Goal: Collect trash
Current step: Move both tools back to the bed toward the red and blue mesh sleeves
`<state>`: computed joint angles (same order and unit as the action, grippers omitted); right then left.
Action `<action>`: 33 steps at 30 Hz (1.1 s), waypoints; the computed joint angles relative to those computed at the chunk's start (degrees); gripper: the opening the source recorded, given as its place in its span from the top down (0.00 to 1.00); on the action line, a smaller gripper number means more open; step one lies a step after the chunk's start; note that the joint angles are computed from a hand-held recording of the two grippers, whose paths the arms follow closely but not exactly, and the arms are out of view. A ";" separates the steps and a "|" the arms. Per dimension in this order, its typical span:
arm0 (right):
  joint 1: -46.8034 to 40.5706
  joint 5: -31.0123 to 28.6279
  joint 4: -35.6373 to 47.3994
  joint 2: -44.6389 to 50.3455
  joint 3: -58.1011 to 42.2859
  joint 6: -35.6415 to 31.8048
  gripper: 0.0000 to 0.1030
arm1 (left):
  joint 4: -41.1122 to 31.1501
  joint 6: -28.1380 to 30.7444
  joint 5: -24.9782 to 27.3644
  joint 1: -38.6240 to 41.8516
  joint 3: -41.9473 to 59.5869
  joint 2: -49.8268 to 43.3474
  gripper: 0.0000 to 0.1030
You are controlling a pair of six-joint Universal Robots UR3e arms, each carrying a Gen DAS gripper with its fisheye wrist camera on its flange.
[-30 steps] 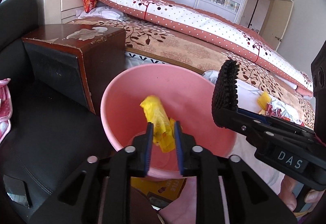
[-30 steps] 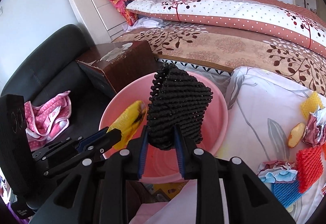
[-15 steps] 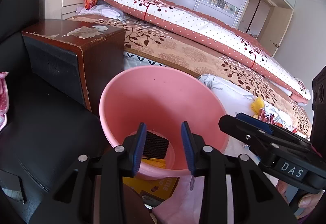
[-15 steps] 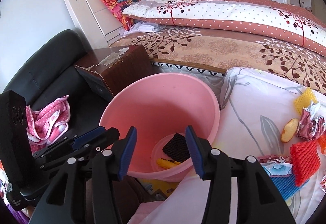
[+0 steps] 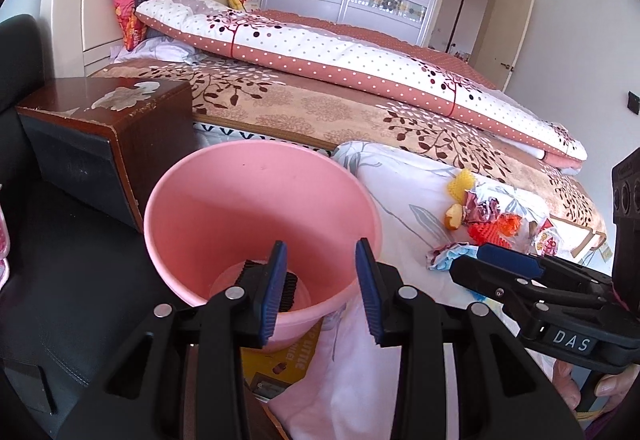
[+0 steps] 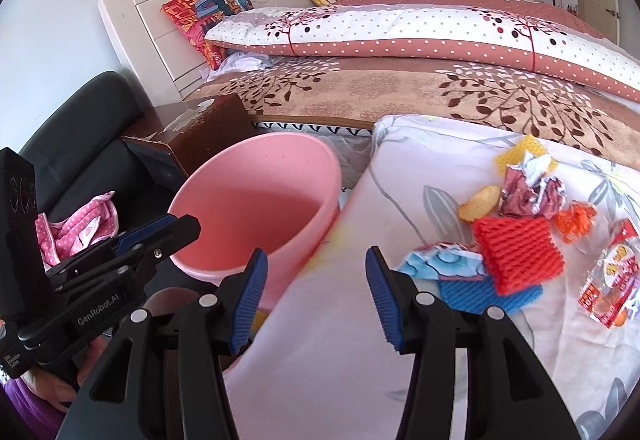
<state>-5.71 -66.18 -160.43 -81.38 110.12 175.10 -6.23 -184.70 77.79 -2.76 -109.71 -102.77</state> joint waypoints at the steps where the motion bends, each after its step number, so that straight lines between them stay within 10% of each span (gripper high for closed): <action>1: -1.28 0.15 -0.17 -1.43 2.02 -0.53 0.51 | 0.10 0.18 0.28 -0.74 0.23 -0.15 0.66; 14: -18.26 4.98 1.28 -12.48 18.07 -6.05 0.51 | -5.35 2.04 0.08 -8.22 8.94 -6.41 0.66; 33: -24.81 7.57 4.97 -9.39 15.36 -9.94 0.50 | -26.92 13.80 3.19 -17.66 44.22 -29.09 0.66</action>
<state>-30.52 -58.60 -155.46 -90.77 125.48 165.16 -33.14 -170.90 80.98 -20.42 -65.50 -131.86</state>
